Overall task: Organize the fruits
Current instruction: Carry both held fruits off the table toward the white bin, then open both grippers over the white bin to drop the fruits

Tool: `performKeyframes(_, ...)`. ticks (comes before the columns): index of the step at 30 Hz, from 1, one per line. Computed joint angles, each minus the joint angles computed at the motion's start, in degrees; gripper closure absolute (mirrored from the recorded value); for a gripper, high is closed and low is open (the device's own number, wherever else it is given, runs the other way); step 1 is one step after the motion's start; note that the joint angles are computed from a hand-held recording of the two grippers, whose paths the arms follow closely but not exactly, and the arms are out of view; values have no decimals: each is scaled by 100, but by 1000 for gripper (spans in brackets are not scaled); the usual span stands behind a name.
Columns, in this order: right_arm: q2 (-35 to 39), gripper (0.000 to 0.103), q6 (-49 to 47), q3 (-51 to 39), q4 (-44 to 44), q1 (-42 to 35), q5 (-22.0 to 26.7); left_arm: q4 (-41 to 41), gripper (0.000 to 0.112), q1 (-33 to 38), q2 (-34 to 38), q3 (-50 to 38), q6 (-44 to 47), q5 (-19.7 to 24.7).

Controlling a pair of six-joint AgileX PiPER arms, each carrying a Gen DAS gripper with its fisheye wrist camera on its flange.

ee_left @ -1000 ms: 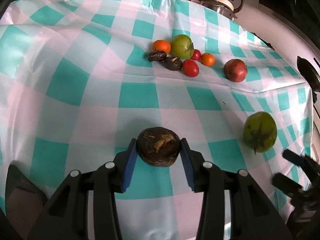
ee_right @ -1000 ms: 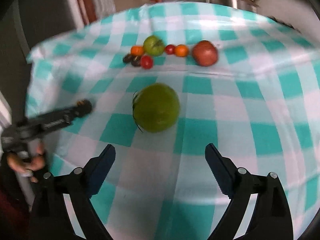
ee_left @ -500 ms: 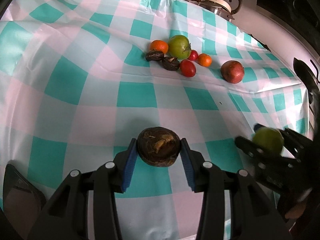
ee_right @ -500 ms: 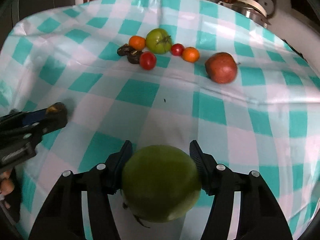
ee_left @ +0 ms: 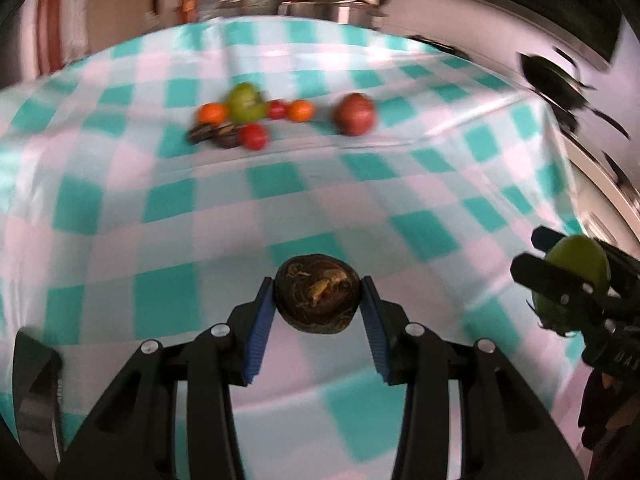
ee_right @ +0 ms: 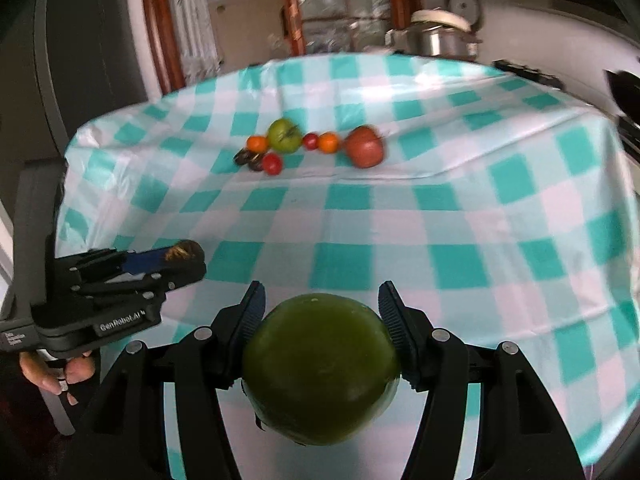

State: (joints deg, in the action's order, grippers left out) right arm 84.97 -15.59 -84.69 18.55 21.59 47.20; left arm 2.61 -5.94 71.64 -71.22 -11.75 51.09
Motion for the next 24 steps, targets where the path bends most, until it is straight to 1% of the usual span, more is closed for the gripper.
performKeyframes(1, -239, 45, -146, 189, 127, -226, 19, 71, 69, -195, 16, -51, -66, 26)
performKeyframes(2, -430, 45, -262, 335, 210, -421, 40, 226, 69, -561, 16, -114, -192, 65)
performKeyframes(4, -909, 45, -663, 676, 529, -1040, 168, 523, 69, -1244, 33, -212, -428, 100)
performKeyframes(6, -1397, 45, -1229, 993, 940, -1919, 444, 697, 69, -1978, 139, -388, -596, 186)
performKeyframes(7, -1550, 45, -1407, 1100, 1035, -2242, 552, 745, 69, -2257, 210, -479, -647, 228)
performKeyframes(8, -1718, 45, -1690, 1231, 1173, -2683, 699, 825, 69, -2700, 336, -637, -697, 302)
performKeyframes(9, -1945, 45, -1985, 1445, 1221, -3255, 842, 903, 69, -3013, 437, -741, -728, 337)
performKeyframes(11, -2116, 45, -2684, 1757, 1557, -4322, 1229, 1019, 69, -3748, 751, -1080, -725, 437)
performKeyframes(13, -2092, 45, -3256, 2053, 1682, -5233, 1495, 978, 69, -4298, 1081, -1387, -600, 510)
performKeyframes(15, -1912, 45, -3625, 2439, 1406, -5826, 1462, 580, 69, -4755, 1604, -1782, -210, 577)
performKeyframes(16, -1783, 45, -3710, 2585, 1243, -5926, 1365, 362, 69, -4914, 1839, -1947, -42, 626)
performKeyframes(17, -1582, 45, -3789, 2771, 1041, -5989, 1167, 102, 69, -5107, 2205, -2167, 175, 693)
performKeyframes(20, -808, 45, -3588, 3063, 295, -5819, 586, -414, 69, -5383, 3022, -2559, 599, 865)
performKeyframes(22, -212, 45, -3197, 3101, -415, -5439, 194, -903, 69, -5355, 3807, -2981, 938, 1184)
performKeyframes(24, 445, 45, -2566, 3046, -1340, -4983, -54, -1230, 69, -5257, 4417, -3286, 1059, 1448)
